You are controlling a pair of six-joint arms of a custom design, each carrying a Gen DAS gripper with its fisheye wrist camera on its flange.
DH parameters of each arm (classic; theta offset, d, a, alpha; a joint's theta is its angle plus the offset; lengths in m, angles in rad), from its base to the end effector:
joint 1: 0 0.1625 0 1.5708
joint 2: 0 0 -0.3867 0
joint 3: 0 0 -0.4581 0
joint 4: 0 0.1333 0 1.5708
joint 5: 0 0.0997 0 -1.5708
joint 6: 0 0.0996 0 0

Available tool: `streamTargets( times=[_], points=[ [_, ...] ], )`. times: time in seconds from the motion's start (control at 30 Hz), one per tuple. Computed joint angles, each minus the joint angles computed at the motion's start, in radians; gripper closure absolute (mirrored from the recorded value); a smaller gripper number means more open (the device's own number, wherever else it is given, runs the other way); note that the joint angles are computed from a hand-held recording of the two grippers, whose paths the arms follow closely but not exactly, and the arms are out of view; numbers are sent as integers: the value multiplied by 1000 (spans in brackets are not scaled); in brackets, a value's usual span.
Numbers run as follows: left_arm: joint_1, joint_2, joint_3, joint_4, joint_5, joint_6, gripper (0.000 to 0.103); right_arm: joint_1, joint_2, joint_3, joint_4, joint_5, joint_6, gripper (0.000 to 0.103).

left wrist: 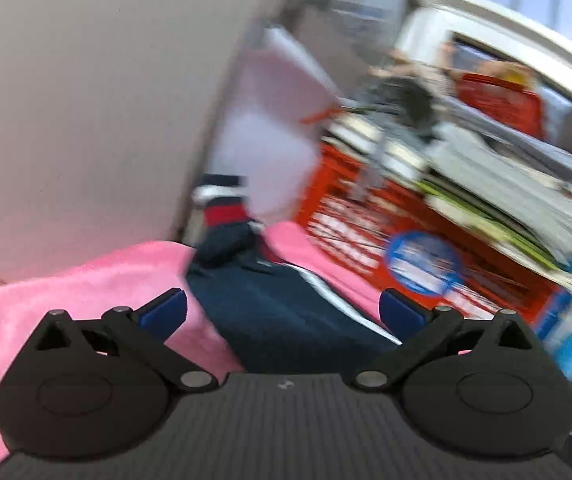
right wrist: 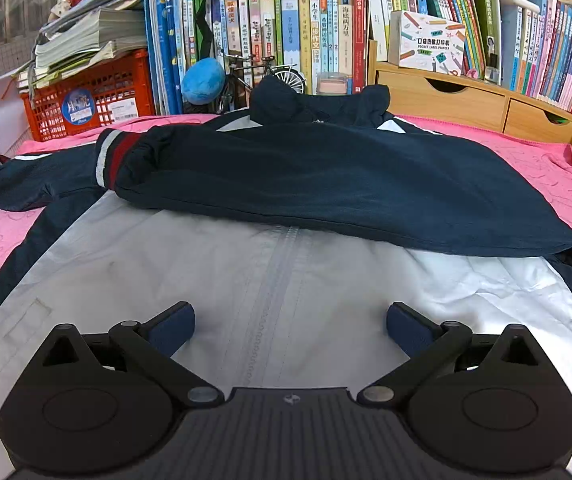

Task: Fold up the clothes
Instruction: 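Grasp the striped cuff with the left gripper and lift it, then carry the sleeve across the jacket front with the left gripper and release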

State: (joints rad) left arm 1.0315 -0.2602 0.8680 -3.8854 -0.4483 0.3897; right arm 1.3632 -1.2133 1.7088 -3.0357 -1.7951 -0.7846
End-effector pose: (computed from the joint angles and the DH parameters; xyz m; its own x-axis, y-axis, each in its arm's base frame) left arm -0.2086 -0.7830 0.1050 -0.7946 -0.5470 -0.2634 0.2511 0.0989 -0.9629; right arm -0.0303 -0.6832 0.3342 -0.7308 -0.1220 0.6716 -0.5648 0.6606 -0.4946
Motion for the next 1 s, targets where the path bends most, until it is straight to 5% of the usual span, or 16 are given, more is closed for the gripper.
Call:
streamTargets(
  times=[0.1, 0.17, 0.27, 0.3, 0.33, 0.4, 0.43, 0.5, 0.67, 0.83, 1.0],
  points=[
    [24, 29, -92, 1, 11, 31, 0, 1, 1, 0, -2, -2, 2, 0],
    [39, 91, -227, -31, 12, 155, 0, 1, 2, 1, -5, -4, 2, 0],
    [63, 95, -266, 78, 8, 108, 3, 2, 5, -1, -7, -8, 3, 0],
    [70, 82, -252, 120, 3, 61, 20, 3, 6, -2, -8, -9, 4, 0],
    [76, 75, -247, 148, 6, 18, 52, 3, 7, -2, -9, -10, 4, 0],
    [81, 67, -241, 196, 32, -44, 81, 3, 8, -2, -12, -12, 5, 0],
    [84, 61, -236, 222, 44, -77, 85, 3, 9, -3, -13, -13, 5, 0],
    [80, 65, -240, 204, 51, -40, 88, 3, 10, -3, -14, -13, 6, 0],
    [41, 129, -331, 55, 15, 269, 90, 2, 9, -1, -15, -11, 6, 0],
    [-32, 38, -143, 109, -113, 235, 90, 1, 8, -1, -14, -8, 7, 0],
    [-133, 10, -39, 342, -259, 90, 90, 0, 6, -1, -12, -2, 9, 0]
  ],
)
